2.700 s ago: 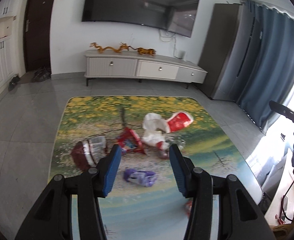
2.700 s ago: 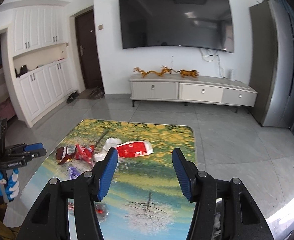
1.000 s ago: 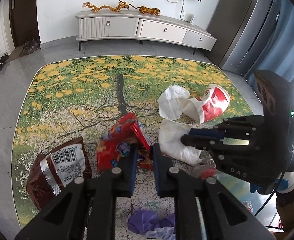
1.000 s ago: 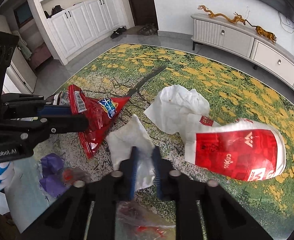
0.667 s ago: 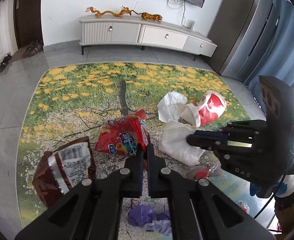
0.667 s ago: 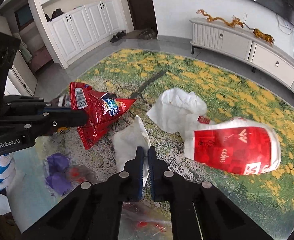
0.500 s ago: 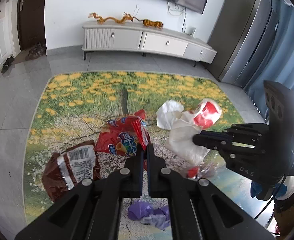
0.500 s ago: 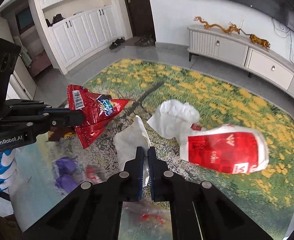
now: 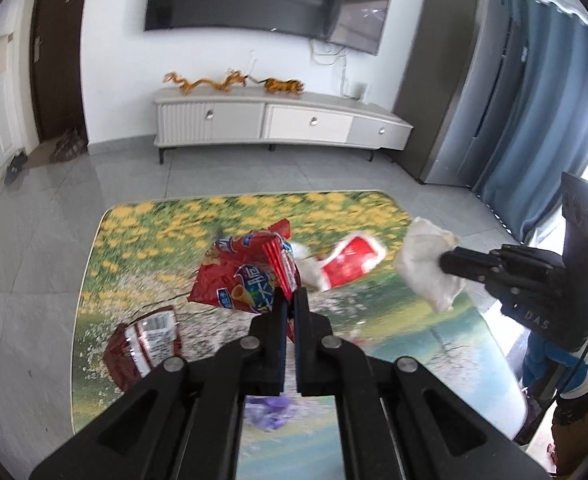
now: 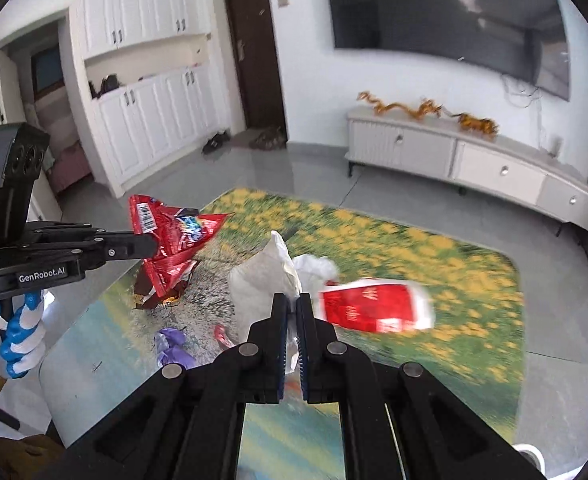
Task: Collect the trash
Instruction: 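Lift the snack bag and tissue and carry them over the bin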
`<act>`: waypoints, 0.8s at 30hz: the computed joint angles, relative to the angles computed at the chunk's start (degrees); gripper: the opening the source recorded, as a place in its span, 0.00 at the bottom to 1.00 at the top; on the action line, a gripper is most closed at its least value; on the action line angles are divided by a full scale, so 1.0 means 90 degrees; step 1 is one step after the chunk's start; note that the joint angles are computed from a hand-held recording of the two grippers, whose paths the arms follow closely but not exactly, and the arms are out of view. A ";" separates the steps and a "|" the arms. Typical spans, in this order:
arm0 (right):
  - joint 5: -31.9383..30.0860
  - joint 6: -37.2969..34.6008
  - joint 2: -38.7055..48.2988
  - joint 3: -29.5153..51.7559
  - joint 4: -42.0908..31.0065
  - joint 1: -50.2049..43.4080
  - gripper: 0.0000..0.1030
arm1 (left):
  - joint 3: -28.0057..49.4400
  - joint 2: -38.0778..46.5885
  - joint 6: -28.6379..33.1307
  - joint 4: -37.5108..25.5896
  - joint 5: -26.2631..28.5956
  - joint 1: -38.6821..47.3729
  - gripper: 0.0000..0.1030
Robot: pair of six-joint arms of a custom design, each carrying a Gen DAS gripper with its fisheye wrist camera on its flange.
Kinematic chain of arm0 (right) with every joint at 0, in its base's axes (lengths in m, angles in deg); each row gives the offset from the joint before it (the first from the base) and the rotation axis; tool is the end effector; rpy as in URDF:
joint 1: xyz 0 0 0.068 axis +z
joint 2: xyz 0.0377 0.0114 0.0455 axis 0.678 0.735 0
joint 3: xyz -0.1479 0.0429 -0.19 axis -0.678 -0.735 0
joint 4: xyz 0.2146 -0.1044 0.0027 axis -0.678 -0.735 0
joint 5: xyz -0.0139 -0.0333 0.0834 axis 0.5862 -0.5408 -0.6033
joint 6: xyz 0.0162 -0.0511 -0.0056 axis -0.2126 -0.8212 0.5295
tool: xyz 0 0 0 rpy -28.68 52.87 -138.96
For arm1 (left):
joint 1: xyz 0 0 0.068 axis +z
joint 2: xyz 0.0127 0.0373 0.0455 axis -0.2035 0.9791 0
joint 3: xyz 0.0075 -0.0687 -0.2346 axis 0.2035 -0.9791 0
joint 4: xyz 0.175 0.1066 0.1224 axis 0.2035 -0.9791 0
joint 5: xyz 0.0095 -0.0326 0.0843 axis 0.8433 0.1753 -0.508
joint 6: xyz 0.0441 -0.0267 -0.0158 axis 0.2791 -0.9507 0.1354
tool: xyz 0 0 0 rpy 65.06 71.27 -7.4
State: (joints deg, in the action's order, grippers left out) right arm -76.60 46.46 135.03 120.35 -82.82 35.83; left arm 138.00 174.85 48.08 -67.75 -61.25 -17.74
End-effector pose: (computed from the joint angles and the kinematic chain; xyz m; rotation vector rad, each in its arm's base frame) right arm 0.2799 -0.0167 0.2160 -0.4569 2.2145 0.3478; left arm 0.3063 -0.0442 0.2538 0.4100 2.2995 -0.4044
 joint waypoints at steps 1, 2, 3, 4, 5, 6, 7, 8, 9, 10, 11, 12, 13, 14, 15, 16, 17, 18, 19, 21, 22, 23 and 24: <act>-0.0074 -0.0061 -0.0140 -0.0039 -0.0078 -0.0163 0.05 | 0.0010 -0.0104 -0.0039 -0.0060 -0.0051 -0.0152 0.02; -0.0192 -0.0163 -0.0397 -0.0126 -0.0210 -0.0435 0.05 | 0.0029 -0.0193 -0.0087 -0.0116 -0.0126 -0.0346 0.02; -0.0360 -0.0311 -0.0675 -0.0196 -0.0396 -0.0833 0.05 | 0.0077 -0.0262 -0.0141 -0.0174 -0.0231 -0.0577 0.02; -0.0518 -0.0451 -0.0852 -0.0224 -0.0558 -0.1180 0.05 | 0.0143 -0.0296 -0.0207 -0.0233 -0.0330 -0.0816 0.02; -0.0640 -0.0556 -0.1024 -0.0284 -0.0686 -0.1442 0.05 | 0.0230 -0.0290 -0.0270 -0.0286 -0.0401 -0.1021 0.02; -0.0891 -0.0785 -0.1196 -0.0279 -0.0928 -0.1996 0.05 | 0.0328 -0.0272 -0.0343 -0.0337 -0.0482 -0.1279 0.02; -0.1078 -0.0976 -0.1308 -0.0271 -0.1131 -0.2405 0.05 | 0.0392 -0.0257 -0.0409 -0.0362 -0.0568 -0.1504 0.02; -0.1308 -0.1235 -0.1352 -0.0212 -0.1374 -0.2939 0.05 | 0.0503 -0.0200 -0.0496 -0.0407 -0.0684 -0.1807 0.02; -0.1517 -0.1491 -0.1347 -0.0146 -0.1584 -0.3445 0.05 | 0.0639 -0.0105 -0.0579 -0.0460 -0.0789 -0.2104 0.02; -0.1712 -0.1748 -0.1282 -0.0065 -0.1773 -0.3924 0.05 | 0.0843 0.0057 -0.0661 -0.0526 -0.0883 -0.2399 0.02; -0.1904 -0.2034 -0.1156 0.0065 -0.1991 -0.4435 0.05 | 0.0957 0.0162 -0.0733 -0.0549 -0.0954 -0.2632 0.02; -0.2065 -0.2317 -0.0973 0.0217 -0.2188 -0.4917 0.05 | 0.1195 0.0372 -0.0832 -0.0602 -0.1042 -0.2943 0.02; -0.2184 -0.2576 -0.0769 0.0374 -0.2359 -0.5341 0.05 | 0.1439 0.0597 -0.0930 -0.0653 -0.1111 -0.3219 0.02; -0.2261 -0.2812 -0.0544 0.0532 -0.2494 -0.5735 0.05 | 0.1657 0.0799 -0.1010 -0.0699 -0.1158 -0.3441 0.02; -0.2303 -0.2993 -0.0315 0.0691 -0.2579 -0.6082 0.05 | 0.1936 0.1063 -0.1098 -0.0758 -0.1210 -0.3702 0.02; -0.2331 -0.3138 -0.0114 0.0821 -0.2644 -0.6356 0.05 | 0.2182 0.1297 -0.1169 -0.0812 -0.1260 -0.3907 0.02; -0.2347 -0.3246 0.0084 0.0951 -0.2696 -0.6587 0.05 | 0.2527 0.1627 -0.1248 -0.0896 -0.1322 -0.4161 0.02; -0.2352 -0.3365 0.0369 0.1133 -0.2746 -0.6868 0.05 | 0.2786 0.1880 -0.1306 -0.0961 -0.1379 -0.4365 0.02; -0.2324 -0.3438 0.0664 0.1306 -0.2748 -0.7108 0.05 | 0.3132 0.2215 -0.1361 -0.1049 -0.1443 -0.4599 0.02; -0.2220 -0.3476 0.1236 0.1620 -0.2689 -0.7427 0.05 | 0.4032 0.3020 -0.1439 -0.1332 -0.1528 -0.5007 0.02; -0.2153 -0.3483 0.1524 0.1795 -0.2681 -0.7542 0.05 | 0.4476 0.3378 -0.1470 -0.1502 -0.1530 -0.5139 0.02; -0.2068 -0.3487 0.1820 0.1953 -0.2645 -0.7642 0.05 | 0.5083 0.3860 -0.1505 -0.1743 -0.1521 -0.5302 0.02; -0.1964 -0.3466 0.2136 0.2129 -0.2589 -0.7708 0.05 | 0.5611 0.4260 -0.1534 -0.1963 -0.1538 -0.5430 0.02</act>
State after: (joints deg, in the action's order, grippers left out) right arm -94.28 15.27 154.26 139.51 -106.12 -33.54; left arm 188.50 213.18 34.28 -85.41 -75.09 -66.61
